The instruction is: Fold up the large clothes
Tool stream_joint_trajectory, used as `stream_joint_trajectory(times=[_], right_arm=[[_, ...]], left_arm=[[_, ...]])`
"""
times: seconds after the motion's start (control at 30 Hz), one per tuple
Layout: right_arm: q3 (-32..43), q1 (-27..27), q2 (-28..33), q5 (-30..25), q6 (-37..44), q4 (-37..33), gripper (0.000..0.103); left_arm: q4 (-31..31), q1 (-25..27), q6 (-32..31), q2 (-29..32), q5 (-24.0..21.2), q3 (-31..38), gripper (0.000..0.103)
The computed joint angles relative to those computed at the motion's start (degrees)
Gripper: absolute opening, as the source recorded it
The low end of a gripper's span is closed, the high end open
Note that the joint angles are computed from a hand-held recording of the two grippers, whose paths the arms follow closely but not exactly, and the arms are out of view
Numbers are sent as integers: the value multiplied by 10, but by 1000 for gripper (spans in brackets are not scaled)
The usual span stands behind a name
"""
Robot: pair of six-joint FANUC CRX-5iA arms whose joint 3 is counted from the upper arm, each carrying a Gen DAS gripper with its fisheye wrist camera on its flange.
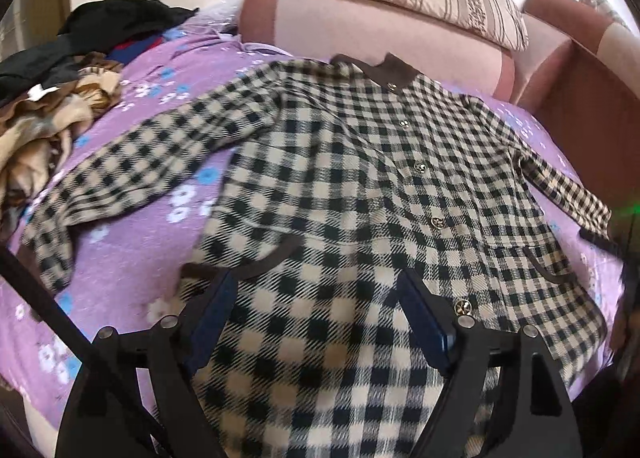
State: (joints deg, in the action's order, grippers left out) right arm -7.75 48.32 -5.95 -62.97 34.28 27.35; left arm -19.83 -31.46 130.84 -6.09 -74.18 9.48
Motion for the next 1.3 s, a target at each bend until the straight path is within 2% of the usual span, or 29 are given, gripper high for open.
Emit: stream_joint_trajectory(times=[0.07,0.13,0.23,0.27,0.33,0.4,0.6,0.63,0.67,0.7,0.73,0.77,0.87,0.93,1.07,1.13,1.23,1.3], right_arm=[[3,-64,9,-17,-61,2,65],[3,-124,5,-7,-95,-34,65],[-12,-186,-6,2,-164,-70,64],[-33,-210,-24,34,-193,-91,64],[-67,-231,-54,94,-242,-92,64],[-76,-240,-54,107,-262,-76,64],[-105,-283,-51,199,-338,-52,67],[-104,-294,-48,214,-340,-60,60],[-101,-303,-45,223,-332,-70,48],[-91,-307,-41,225,-320,-83,16],[-89,-306,-41,228,-308,-96,9],[-82,-308,-39,225,-299,-103,9],[-87,-284,-46,189,-366,-4,7],[-89,-280,-53,179,-385,26,7],[-86,-258,-62,168,-372,44,7],[-54,-234,-42,161,-339,44,7],[14,-191,8,131,-264,59,7],[84,-157,55,118,-198,48,7]], left_arm=[[8,6,-7,-2,20,-15,81],[26,17,-15,-2,36,-31,81],[74,46,-34,-1,59,-56,81],[84,52,-38,0,65,-61,81],[93,57,-42,2,74,-66,81],[90,56,-42,6,76,-64,81],[67,38,-49,27,66,-43,85],[59,33,-50,32,60,-38,85],[55,30,-52,33,58,-36,85],[51,28,-53,36,56,-33,85],[49,26,-54,37,54,-31,85],[49,26,-54,38,54,-30,85],[65,35,-60,32,63,-39,85],[87,47,-65,24,75,-50,85],[148,80,-78,-2,109,-83,85],[155,88,-74,-14,117,-90,85],[102,78,-46,-25,100,-70,85],[11,47,-12,-19,48,-25,85]])
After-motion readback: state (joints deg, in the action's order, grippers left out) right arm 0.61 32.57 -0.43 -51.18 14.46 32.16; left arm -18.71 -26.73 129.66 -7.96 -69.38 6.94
